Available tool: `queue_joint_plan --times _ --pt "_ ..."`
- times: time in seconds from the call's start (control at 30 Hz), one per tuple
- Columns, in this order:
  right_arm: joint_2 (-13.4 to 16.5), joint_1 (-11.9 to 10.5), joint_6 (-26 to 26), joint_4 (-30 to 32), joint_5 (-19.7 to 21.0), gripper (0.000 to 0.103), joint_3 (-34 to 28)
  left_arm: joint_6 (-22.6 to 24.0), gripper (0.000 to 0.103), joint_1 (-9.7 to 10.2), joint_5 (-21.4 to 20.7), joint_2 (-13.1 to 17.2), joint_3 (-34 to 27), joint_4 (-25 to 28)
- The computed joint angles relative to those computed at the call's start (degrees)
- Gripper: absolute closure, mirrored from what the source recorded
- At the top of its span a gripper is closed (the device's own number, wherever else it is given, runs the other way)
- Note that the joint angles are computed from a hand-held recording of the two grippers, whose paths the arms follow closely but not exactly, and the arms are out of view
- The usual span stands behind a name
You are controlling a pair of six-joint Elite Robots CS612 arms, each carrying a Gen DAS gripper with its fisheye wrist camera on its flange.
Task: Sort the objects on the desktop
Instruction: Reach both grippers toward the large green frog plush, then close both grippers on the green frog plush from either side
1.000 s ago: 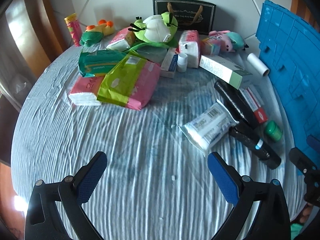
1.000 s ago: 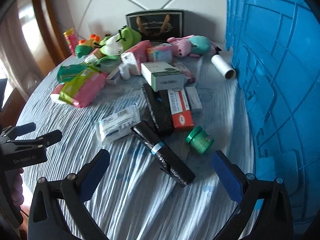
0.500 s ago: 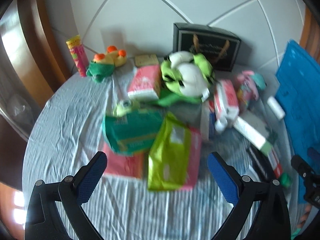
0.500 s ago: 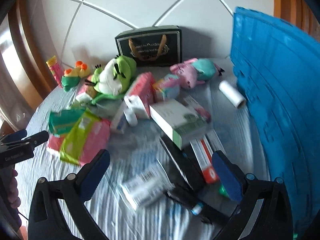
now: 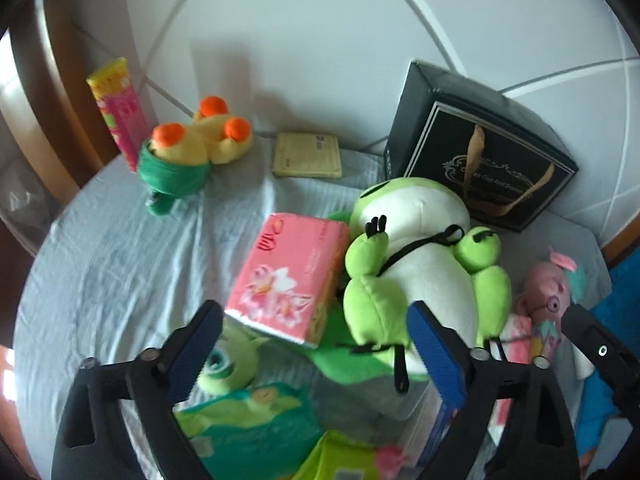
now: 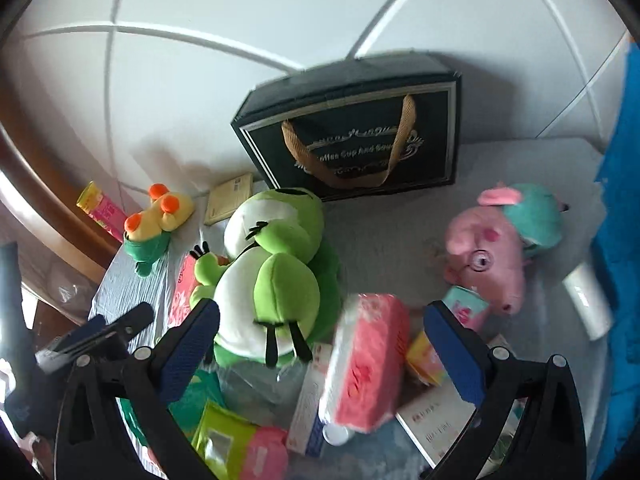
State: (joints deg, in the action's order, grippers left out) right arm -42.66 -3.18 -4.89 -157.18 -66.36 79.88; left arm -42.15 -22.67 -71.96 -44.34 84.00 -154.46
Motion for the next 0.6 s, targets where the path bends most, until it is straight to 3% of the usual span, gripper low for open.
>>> queue_joint_plan --times 0.07,0.13,0.17,0.3,0.37,0.4,0.43,0.6 --pt "1.5 0.0 0.4 1.7 1.3 0.0 -2.0 -0.6 0.021 0.45 -2.1 1.4 -1.1 -0.1" --pt "3.2 0.3 0.3 4.5 1.8 0.02 -4.4 -0.5 0.021 0.75 -4.6 2.6 -1.5 -1.7" --pt "3.9 0.4 -0.1 5.9 2.2 0.035 -5.4 -0.1 0.021 0.84 -5.6 3.2 -1.8 -2.4" --pt "7.1 1.0 -2.1 12.3 4.5 0.038 -9.5 -0.3 0.017 0.71 -5.9 5.0 -3.6 -2.3" --pt "8.2 1.1 -2.3 15.0 5.3 0.038 -10.9 0.5 0.032 0.9 -8.0 5.4 -3.5 -4.3" --pt "8.6 1.1 -1.6 16.0 6.1 0.046 -11.4 1.5 0.057 0.95 -9.2 5.5 -3.2 -5.8" --pt "8.9 1.0 -1.2 16.7 6.9 0.053 -11.7 2.9 0.074 0.8 -9.9 5.2 -2.8 -6.6" --pt "4.6 1.1 -5.8 13.3 8.0 0.063 -5.5 5.8 0.081 -0.78 -6.3 2.3 1.2 -7.2"
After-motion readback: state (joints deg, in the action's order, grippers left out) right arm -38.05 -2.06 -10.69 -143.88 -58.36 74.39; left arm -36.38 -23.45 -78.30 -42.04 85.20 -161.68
